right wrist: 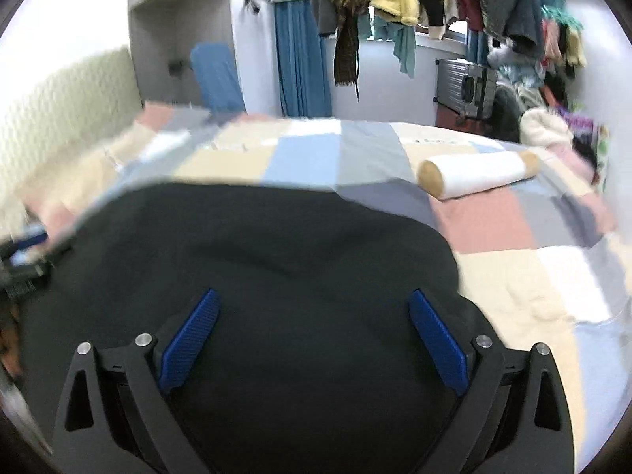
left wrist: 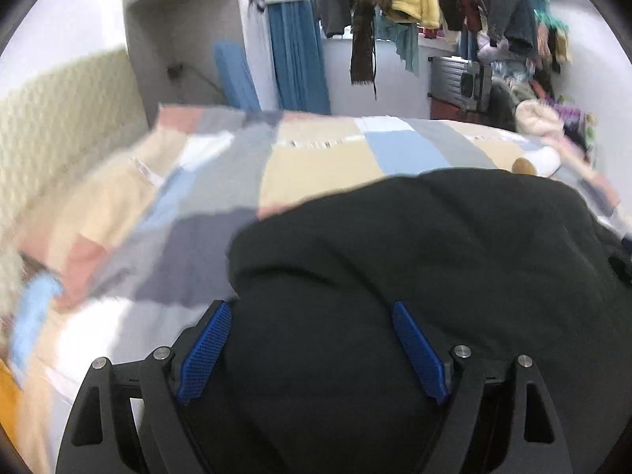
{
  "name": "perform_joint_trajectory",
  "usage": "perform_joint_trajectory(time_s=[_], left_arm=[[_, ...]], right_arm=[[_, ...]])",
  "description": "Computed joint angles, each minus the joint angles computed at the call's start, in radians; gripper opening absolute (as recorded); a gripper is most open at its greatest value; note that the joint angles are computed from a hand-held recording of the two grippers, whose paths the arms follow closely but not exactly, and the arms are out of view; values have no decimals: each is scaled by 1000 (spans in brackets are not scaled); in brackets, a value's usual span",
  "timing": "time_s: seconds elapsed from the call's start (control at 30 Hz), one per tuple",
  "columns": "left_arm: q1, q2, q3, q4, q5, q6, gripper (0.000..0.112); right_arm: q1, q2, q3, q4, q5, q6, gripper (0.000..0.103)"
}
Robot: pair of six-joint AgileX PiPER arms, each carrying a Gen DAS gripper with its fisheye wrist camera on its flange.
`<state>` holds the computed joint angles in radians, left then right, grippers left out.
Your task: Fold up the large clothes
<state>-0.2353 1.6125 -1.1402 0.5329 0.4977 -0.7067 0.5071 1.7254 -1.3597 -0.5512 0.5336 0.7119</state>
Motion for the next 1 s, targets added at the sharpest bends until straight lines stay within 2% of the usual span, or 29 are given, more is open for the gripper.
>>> perform_joint_trajectory(time_s=[0.07,0.13,0.23,0.3,0.33,0.47,0.57,0.67,0.73,0.8,0.9,0.97,1.0], left_arm=[[34,-8,24,-65,-47,44,88],[43,-2,32,-72,-70,54,89],[21,0,61,37,-95,-63,89],[8,-8,96,162,-124,-192,89],[8,-8,104,189,-133,-222,89],[13,-32,141,249,-172,-301,89],[-15,-68,147,293,-124,-354,88],[-45,-157,176,292,-127,-347,88],[-90,-212,168,317,-72,-359,88],[-132,-274,138,277,-14,-327,88],[-183,-337,36,163,67,-199,91],[-228,-358,-52,134,157,-161,92],[-248,-368,-91,123,194,-153,93]], right_arm=[[-34,-19,39,64,-39,-55,98],[-55,-26,80,65,-94,-41,102],[-74,-10,112,78,-164,-15,102],[-60,-2,125,-33,-179,106,103],[-47,2,126,-93,-174,163,103],[-37,-13,144,-162,-175,252,103],[-13,-48,165,-249,-126,364,103],[19,-98,186,-284,-81,419,103],[54,-153,195,-320,-44,436,103],[70,-198,183,-305,-16,409,103],[89,-280,157,-257,20,368,103],[96,-316,140,-224,39,326,103],[104,-330,109,-180,76,278,103]])
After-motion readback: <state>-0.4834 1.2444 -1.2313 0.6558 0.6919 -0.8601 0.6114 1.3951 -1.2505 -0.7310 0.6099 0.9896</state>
